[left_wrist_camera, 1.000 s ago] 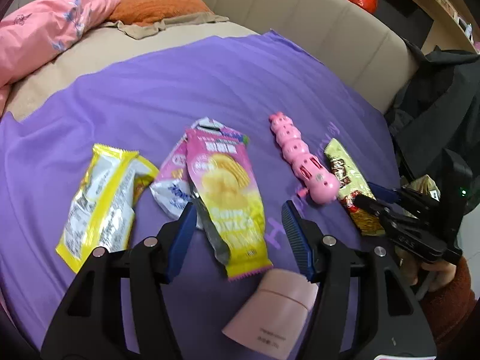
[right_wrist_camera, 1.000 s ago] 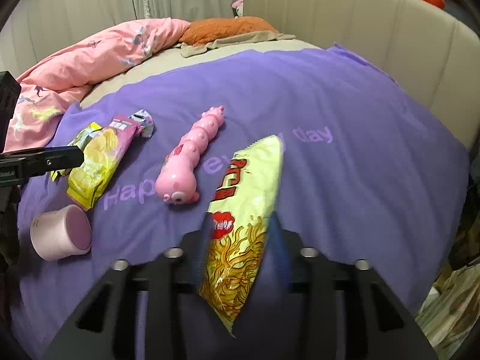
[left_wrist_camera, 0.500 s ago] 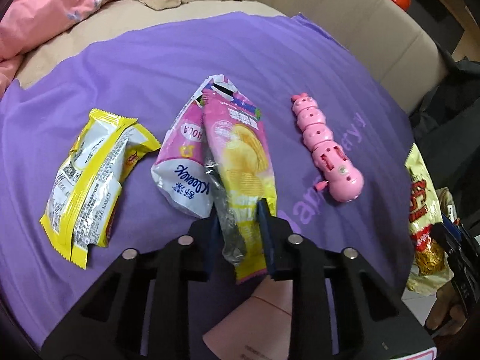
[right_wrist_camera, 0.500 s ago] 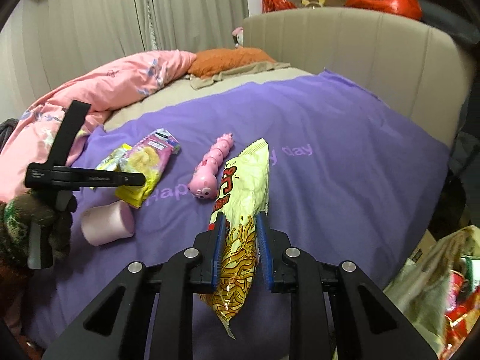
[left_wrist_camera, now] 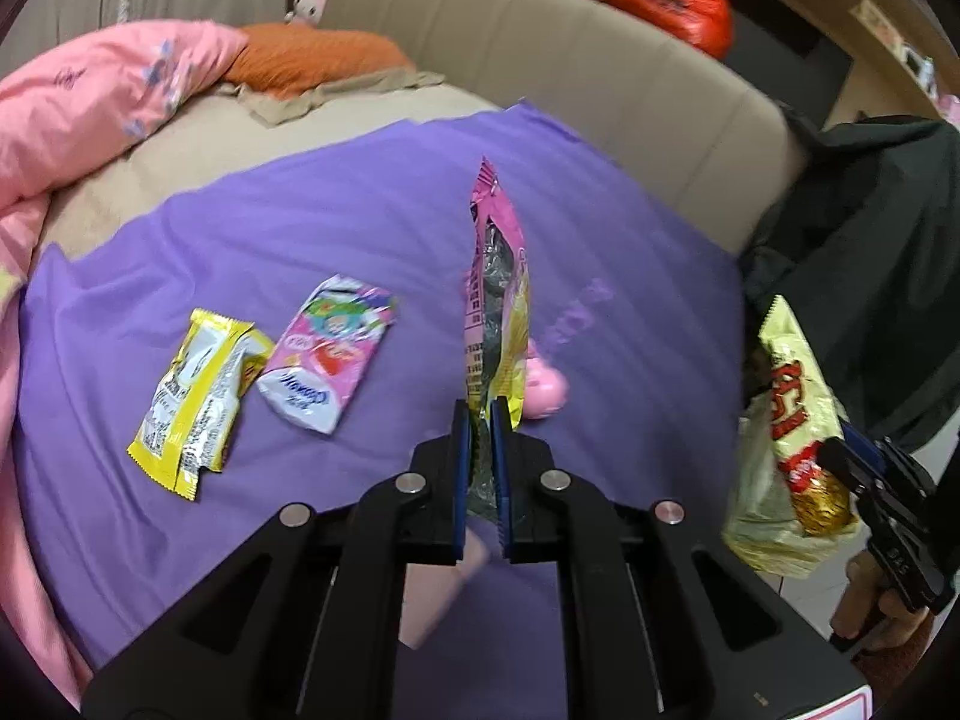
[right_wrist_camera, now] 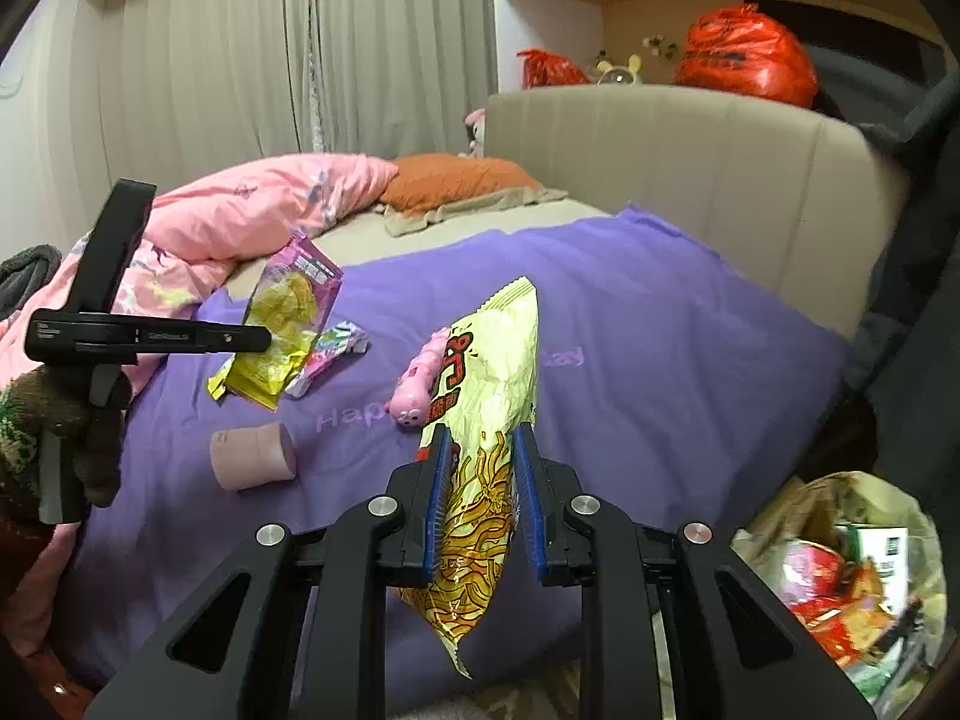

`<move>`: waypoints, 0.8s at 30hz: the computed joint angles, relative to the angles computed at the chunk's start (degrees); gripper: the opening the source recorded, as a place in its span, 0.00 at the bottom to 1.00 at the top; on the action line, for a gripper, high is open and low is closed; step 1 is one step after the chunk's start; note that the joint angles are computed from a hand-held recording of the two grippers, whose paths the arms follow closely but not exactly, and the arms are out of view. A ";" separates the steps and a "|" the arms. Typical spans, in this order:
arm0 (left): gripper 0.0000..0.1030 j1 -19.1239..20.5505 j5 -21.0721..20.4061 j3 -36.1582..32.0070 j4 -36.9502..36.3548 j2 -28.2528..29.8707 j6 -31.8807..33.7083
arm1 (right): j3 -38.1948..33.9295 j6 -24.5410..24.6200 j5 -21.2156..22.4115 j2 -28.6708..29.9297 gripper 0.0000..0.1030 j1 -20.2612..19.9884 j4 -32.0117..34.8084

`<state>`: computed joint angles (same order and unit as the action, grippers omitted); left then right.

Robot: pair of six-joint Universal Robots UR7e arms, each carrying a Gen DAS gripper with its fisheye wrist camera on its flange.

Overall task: Collect trash
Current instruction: 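Grasp the pink chip bag with the left tool and lift it, then carry the pink chip bag and yellow chip bag over the yellow trash bag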

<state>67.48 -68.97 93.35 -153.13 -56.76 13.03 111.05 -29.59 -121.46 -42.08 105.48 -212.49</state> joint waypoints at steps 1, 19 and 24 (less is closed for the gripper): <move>0.07 -0.47 -0.39 0.69 -0.21 -0.58 0.11 | 0.56 -0.23 -0.17 -0.44 0.21 0.18 -0.65; 0.07 -11.96 -8.36 7.15 -0.45 1.83 1.07 | 15.80 -3.75 -5.09 -12.21 0.21 -0.96 -16.39; 0.07 -14.92 -10.99 6.61 -0.05 6.01 1.50 | 20.15 -3.74 -4.95 -16.65 0.21 -3.62 -18.76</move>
<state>52.56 -79.97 99.97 -153.18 -50.76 14.52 131.20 -33.33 -126.42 -58.73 101.86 -231.25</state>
